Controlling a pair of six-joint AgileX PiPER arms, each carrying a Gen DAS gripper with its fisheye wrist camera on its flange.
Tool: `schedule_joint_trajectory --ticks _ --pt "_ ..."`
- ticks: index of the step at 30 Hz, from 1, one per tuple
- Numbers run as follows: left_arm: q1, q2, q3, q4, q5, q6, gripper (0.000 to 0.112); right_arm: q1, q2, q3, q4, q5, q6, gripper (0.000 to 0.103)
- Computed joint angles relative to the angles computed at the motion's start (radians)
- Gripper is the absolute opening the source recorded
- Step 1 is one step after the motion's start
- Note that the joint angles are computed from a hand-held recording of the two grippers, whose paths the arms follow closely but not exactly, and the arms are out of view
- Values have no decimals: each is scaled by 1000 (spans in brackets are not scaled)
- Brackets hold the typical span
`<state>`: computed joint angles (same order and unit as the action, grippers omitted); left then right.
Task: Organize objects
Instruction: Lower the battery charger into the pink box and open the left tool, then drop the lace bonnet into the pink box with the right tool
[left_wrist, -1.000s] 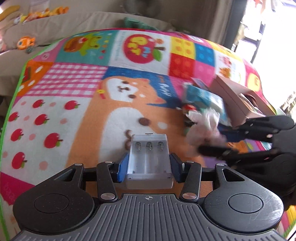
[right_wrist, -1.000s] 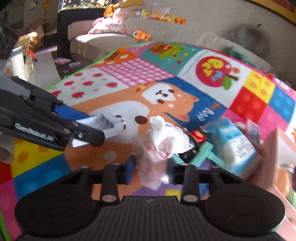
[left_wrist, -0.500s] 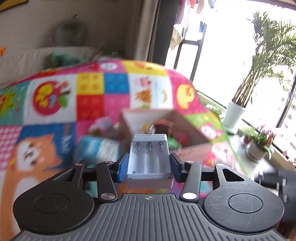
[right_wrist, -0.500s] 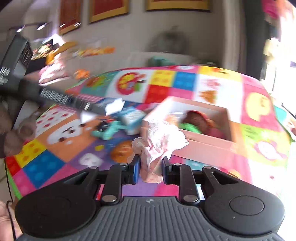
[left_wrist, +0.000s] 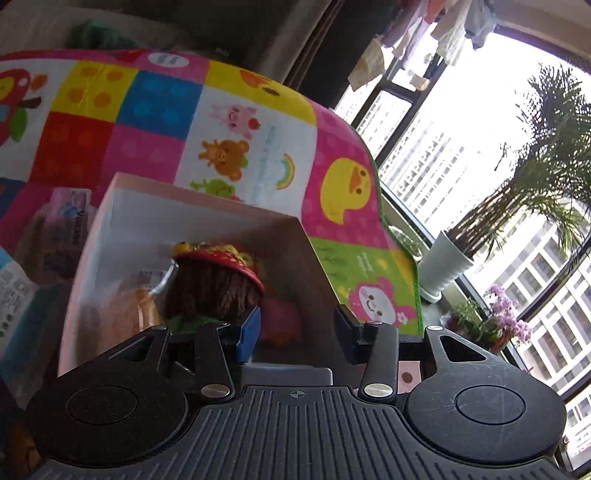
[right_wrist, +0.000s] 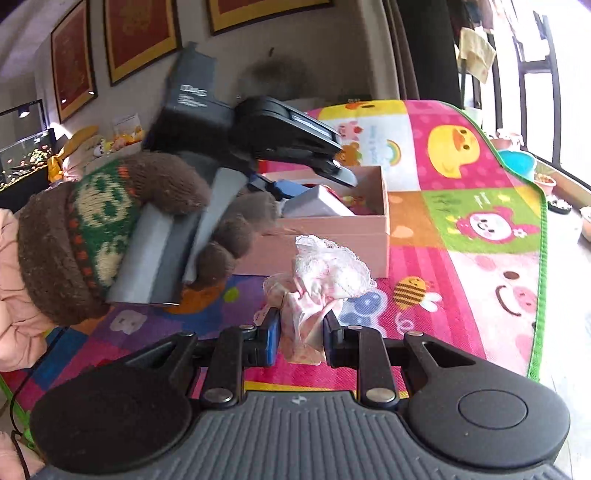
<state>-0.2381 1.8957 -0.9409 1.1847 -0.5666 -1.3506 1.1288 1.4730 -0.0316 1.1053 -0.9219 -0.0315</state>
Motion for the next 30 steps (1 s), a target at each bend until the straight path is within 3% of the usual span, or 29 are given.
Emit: schedule_joint_trajectory --ticks 5,9,14,19,23,27,30 --pt "199 -86 97 62 -181 44 48 -114 -9 -13 -105 54 8 23" --pt "369 -122 183 115 -289 193 48 -263 -57 -75 -197 152 -72 23" --pt "537 -87 250 242 -352 307 48 -522 -77 -219 -385 309 -128 23" --pt "680 -20 288 305 -403 413 47 -714 54 -441 -556 517 -54 23" --pt "769 33 298 305 -440 495 47 -745 156 -620 -355 676 -253 23" --pt "822 99 275 329 -486 487 46 -707 196 -749 24 685 -653 23" --pt "851 120 267 331 -542 487 46 -725 241 -899 295 763 -941 23"
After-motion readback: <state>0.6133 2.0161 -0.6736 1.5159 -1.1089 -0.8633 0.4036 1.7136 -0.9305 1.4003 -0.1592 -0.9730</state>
